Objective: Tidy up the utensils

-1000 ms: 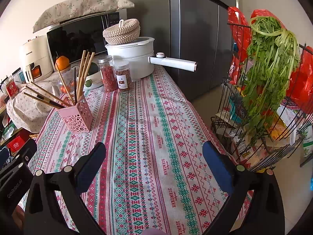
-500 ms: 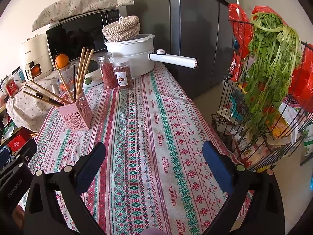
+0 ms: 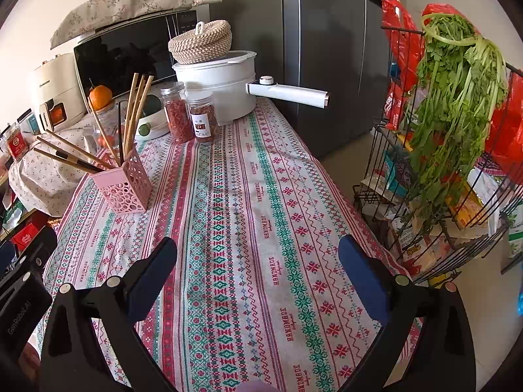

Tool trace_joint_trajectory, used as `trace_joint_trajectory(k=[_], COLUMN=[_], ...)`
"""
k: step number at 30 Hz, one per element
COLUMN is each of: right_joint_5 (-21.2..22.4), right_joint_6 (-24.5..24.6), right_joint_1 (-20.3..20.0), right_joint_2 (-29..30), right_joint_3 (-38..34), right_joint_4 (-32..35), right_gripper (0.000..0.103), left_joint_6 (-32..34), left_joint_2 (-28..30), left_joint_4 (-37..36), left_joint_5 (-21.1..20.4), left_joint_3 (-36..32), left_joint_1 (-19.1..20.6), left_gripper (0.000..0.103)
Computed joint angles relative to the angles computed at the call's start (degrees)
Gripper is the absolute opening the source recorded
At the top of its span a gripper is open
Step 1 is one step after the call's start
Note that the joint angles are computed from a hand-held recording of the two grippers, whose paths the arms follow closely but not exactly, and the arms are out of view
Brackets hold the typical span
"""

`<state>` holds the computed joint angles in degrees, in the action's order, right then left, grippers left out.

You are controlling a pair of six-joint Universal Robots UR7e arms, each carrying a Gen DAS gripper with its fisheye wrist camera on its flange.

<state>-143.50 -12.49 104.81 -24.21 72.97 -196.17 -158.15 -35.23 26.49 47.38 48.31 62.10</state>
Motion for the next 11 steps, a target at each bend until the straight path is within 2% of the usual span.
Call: trace_joint_trajectory(k=[3, 6, 11], right_joint_5=[0.13, 0.23, 0.20], right_joint_6=[0.33, 0.48, 0.34], right_joint_1=[-0.10, -0.15, -0.15], right_joint_2=[-0.15, -0.23, -0.21], right_joint_3=[0.03, 0.10, 0.10], right_joint_4=[0.27, 0.44, 0.12], right_gripper=[0.096, 0.096, 0.096], left_joint_6=[-0.35, -1.48, -2.42], left_joint_2=[0.61, 1.84, 2.46], left_joint_4=[1.35, 3.61, 4.93], left_joint_5=[0.18, -1.40, -1.89], left_joint_3=[-0.98, -3.00, -4.12], left_joint_1=[0.03, -0.15, -0.16], left_gripper=[0.089, 0.096, 0.096])
